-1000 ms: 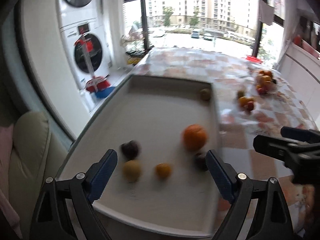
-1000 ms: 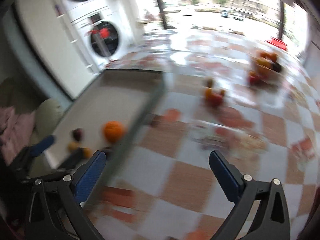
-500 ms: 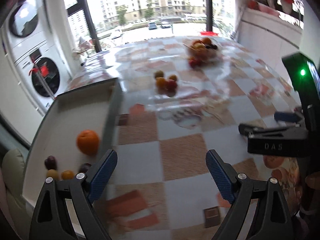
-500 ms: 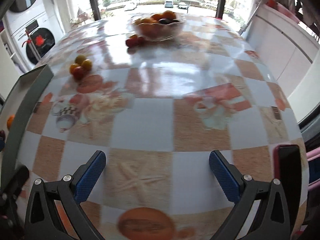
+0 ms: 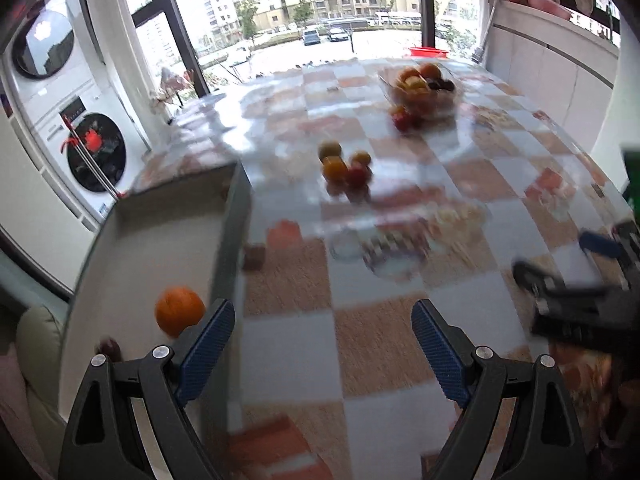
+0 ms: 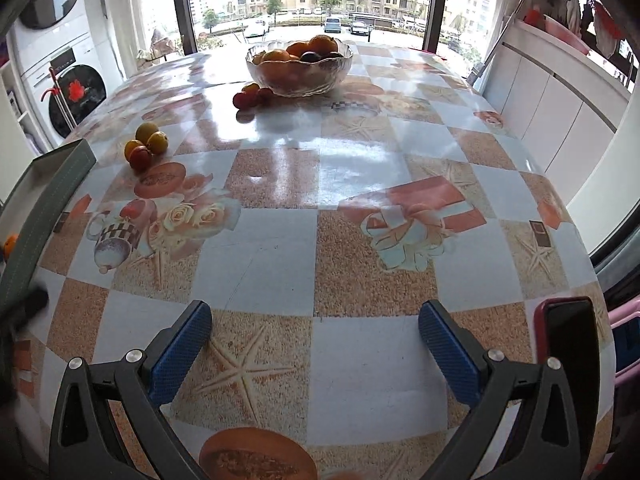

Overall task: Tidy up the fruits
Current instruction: 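Move both tools back over the loose fruits on the table, then grasp the yellow lemon-like fruit with the left tool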

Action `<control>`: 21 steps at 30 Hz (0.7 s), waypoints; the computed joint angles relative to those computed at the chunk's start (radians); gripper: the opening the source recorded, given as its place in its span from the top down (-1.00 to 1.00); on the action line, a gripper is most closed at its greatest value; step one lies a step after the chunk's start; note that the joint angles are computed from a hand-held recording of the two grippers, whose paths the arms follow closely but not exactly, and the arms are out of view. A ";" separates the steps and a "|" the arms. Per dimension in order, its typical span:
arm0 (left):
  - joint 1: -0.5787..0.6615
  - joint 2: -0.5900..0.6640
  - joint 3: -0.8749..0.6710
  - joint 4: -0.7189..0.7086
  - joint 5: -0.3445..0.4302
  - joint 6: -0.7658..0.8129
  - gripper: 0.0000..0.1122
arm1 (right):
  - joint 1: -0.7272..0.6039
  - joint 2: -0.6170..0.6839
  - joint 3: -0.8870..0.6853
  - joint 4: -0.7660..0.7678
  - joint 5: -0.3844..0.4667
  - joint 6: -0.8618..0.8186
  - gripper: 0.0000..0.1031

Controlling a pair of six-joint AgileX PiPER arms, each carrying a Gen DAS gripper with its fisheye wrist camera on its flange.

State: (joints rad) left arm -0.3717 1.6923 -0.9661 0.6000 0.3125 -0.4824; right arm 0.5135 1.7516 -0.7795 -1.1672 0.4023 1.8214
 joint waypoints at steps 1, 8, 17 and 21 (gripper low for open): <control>0.004 0.017 -0.040 -0.027 0.013 0.023 -0.62 | -0.002 0.003 -0.002 -0.006 -0.001 0.005 -1.00; 0.038 0.230 -0.411 -0.396 0.140 0.324 -0.62 | 0.003 0.004 0.001 -0.025 0.001 0.027 -1.00; 0.013 0.598 -0.975 -0.394 0.411 0.293 -0.33 | 0.003 0.004 0.001 -0.026 0.001 0.030 -1.00; 0.026 0.713 -1.149 -0.423 0.524 0.313 0.10 | 0.004 0.004 0.001 -0.027 0.001 0.032 -1.00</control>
